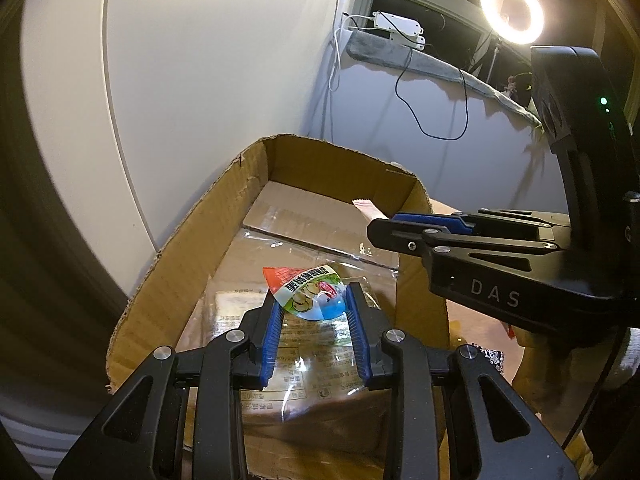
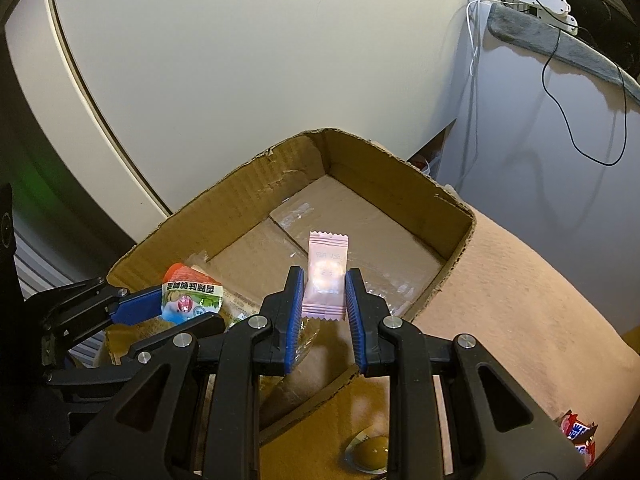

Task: Organize snacks
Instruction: 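Carry the pink candy and the green-labelled jelly cup over the cardboard box, then open both grippers to drop the candy and jelly cup into the box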

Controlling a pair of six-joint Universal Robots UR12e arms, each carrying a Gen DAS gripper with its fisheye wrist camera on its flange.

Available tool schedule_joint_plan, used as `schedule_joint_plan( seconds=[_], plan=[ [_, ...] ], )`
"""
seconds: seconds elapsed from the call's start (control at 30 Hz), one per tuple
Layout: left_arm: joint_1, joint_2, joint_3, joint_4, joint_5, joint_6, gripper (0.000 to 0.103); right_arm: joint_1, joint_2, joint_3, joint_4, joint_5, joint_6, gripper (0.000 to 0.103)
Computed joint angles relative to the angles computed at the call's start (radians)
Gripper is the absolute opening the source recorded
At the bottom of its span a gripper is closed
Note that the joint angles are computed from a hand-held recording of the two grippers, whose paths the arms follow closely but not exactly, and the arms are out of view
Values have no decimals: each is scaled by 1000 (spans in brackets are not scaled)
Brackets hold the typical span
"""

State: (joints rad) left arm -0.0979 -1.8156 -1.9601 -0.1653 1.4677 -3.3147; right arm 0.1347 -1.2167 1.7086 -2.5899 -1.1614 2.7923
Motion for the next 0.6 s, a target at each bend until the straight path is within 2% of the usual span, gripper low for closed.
schedule_joint_plan(
  seconds=[0.2,0.3,0.6],
  plan=[
    [-3,2,-2,6,15,-8,33,4,-3,4,-10,-3,-4,25],
    [-4,4,-5,11,22,-7,38,3,-5,11,-25,-3,-4,46],
    [-7,17,-17,30,27,-11,39,-17,-30,35,-51,5,13,47]
  ],
)
